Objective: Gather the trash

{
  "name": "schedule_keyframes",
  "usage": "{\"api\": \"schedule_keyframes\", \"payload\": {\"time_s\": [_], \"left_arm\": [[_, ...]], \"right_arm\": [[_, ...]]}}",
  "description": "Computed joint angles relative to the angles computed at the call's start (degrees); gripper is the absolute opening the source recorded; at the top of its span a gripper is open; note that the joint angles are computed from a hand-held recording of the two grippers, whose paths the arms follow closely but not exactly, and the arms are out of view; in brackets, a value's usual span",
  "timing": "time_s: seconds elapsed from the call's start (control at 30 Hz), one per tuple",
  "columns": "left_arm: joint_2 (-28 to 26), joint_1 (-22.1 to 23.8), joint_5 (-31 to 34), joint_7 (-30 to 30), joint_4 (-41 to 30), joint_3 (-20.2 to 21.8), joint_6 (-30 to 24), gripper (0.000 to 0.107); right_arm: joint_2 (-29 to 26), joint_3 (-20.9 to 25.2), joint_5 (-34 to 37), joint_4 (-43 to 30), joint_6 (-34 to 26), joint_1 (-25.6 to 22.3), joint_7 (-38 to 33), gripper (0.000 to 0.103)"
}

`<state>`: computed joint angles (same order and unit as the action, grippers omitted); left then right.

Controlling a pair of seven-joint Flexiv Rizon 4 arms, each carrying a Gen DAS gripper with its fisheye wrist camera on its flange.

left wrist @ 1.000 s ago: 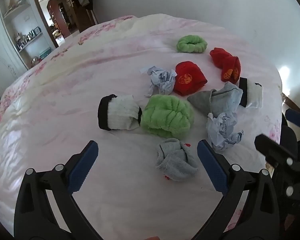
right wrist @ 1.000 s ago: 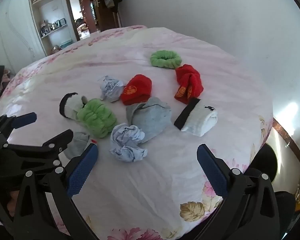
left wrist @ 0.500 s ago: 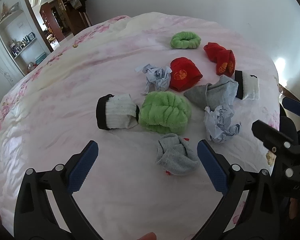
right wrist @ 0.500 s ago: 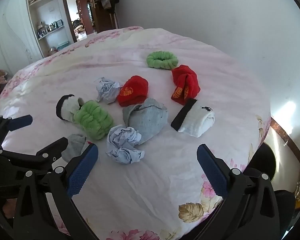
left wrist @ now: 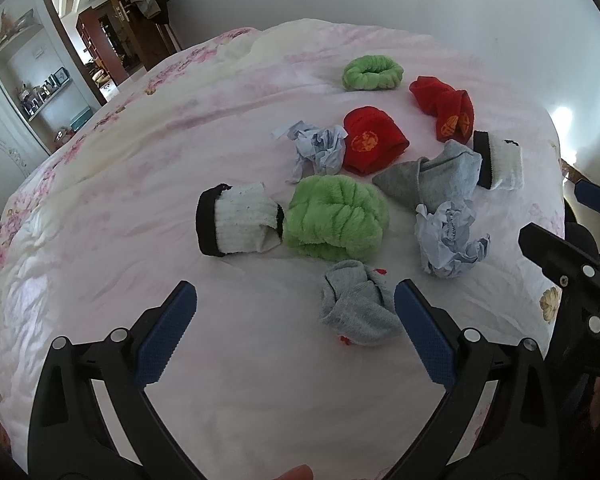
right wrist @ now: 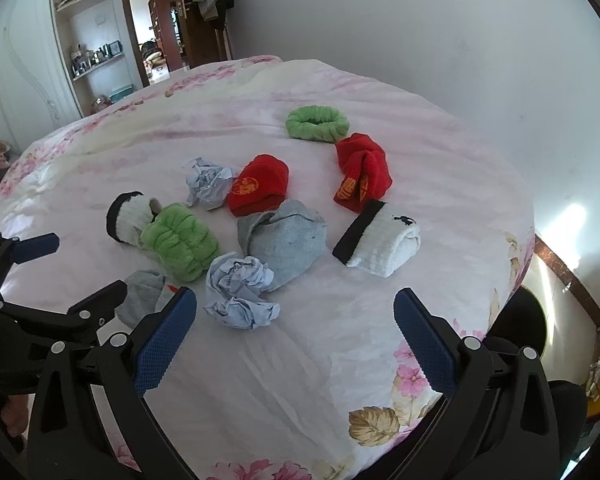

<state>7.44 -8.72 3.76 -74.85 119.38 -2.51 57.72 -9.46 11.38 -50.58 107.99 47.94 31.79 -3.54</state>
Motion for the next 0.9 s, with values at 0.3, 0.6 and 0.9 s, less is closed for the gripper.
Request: {"api": "schedule_keyframes", "payload": {"time_s": [0.3, 0.6, 0.9], "left_arm": [[-0.23, 0.56, 1.31, -1.19, -0.57, 0.05, -0.47, 0.097], [-0.56, 0.50, 2.24, -1.31, -0.85, -0.12, -0.80, 0.097], [-0.58, 0.33, 2.45, -1.03, -0.83, -0.16, -1.22, 0.097]], "right_arm": [[-0.02, 0.06, 0.90, 0.38, 0.26, -0.27, 0.38, 0.095], [-0.41, 0.06, 0.66, -0.22, -1.19, 0.34, -0.29, 0.095], [-0.50, 0.09, 1.75, -0.36, -1.31, 0.26, -0.72, 0.095]]}}
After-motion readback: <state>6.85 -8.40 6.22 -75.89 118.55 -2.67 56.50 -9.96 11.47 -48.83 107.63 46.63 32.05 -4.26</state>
